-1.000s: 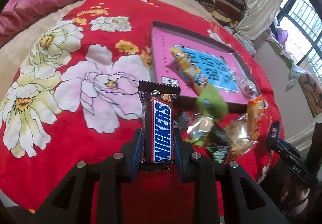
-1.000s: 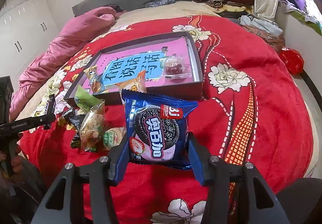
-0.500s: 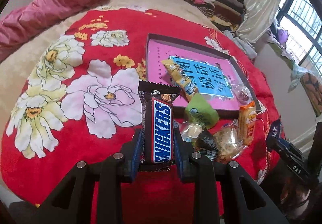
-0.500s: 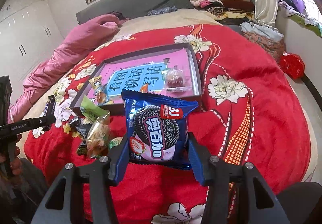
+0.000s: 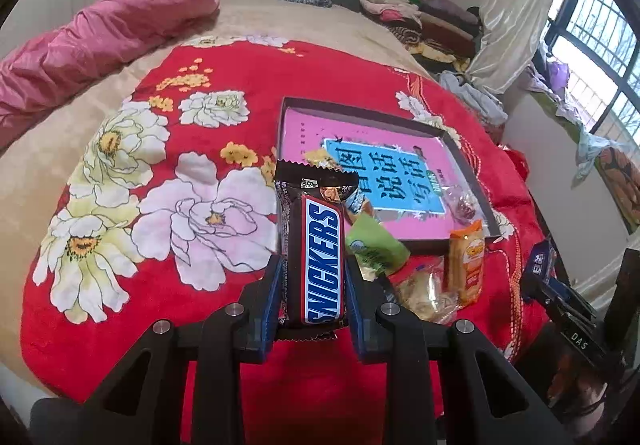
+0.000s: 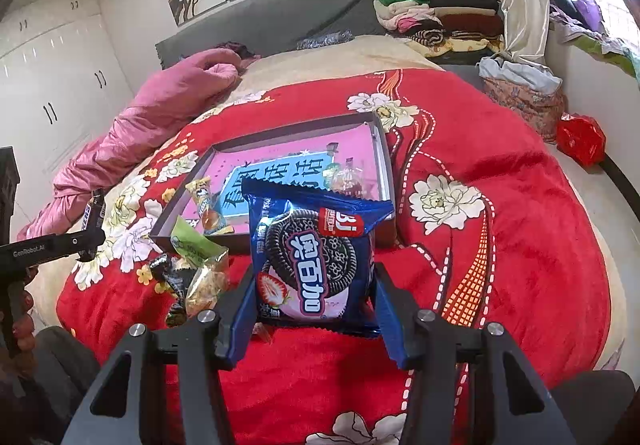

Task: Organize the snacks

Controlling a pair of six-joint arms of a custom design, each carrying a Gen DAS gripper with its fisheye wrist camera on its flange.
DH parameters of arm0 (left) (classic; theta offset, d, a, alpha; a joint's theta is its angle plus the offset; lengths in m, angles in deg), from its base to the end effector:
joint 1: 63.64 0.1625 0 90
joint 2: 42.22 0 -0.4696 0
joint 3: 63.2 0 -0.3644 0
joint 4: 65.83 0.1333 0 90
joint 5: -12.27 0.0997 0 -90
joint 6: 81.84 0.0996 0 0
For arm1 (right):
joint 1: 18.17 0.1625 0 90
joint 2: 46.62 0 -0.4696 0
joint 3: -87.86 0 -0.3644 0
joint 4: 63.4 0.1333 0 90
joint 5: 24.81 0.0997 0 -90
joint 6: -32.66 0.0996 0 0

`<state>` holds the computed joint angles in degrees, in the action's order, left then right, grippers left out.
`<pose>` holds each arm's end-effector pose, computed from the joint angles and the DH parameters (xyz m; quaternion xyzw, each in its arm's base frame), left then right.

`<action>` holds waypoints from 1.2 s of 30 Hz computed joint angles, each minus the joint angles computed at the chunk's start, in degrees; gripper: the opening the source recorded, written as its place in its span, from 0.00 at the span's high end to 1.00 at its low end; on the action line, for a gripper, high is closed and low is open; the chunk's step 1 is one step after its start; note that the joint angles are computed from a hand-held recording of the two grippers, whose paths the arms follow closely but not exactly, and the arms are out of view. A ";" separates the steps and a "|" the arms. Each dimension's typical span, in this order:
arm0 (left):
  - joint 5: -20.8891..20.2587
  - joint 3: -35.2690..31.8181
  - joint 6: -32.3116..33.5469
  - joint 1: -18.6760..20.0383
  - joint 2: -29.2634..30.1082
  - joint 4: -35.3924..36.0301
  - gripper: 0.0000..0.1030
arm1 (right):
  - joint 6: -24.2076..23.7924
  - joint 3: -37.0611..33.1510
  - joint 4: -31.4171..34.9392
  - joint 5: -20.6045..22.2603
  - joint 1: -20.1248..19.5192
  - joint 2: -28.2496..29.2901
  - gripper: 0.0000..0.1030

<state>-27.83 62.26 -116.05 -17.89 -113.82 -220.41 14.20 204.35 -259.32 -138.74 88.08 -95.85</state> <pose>-0.1800 -0.4850 0.2693 0.0397 0.9027 -0.3312 0.2718 0.2521 -0.5330 0.1733 0.2099 -0.9016 0.3200 0.2018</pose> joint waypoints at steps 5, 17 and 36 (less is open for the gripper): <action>0.01 -1.45 0.68 -0.42 0.57 0.63 0.71 | -0.60 0.01 -1.10 0.50 0.08 -0.47 0.48; -0.39 -4.69 4.07 -1.34 2.53 -2.16 0.71 | -1.77 -0.91 -2.26 0.71 -0.06 -0.91 0.48; -1.30 -10.37 10.83 -1.44 8.14 -6.49 0.71 | -1.15 -4.82 -1.61 2.04 -0.41 -0.39 0.48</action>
<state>-29.13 51.88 -105.21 -19.33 -105.68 -226.89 13.04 199.53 -260.94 -136.70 87.68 -96.24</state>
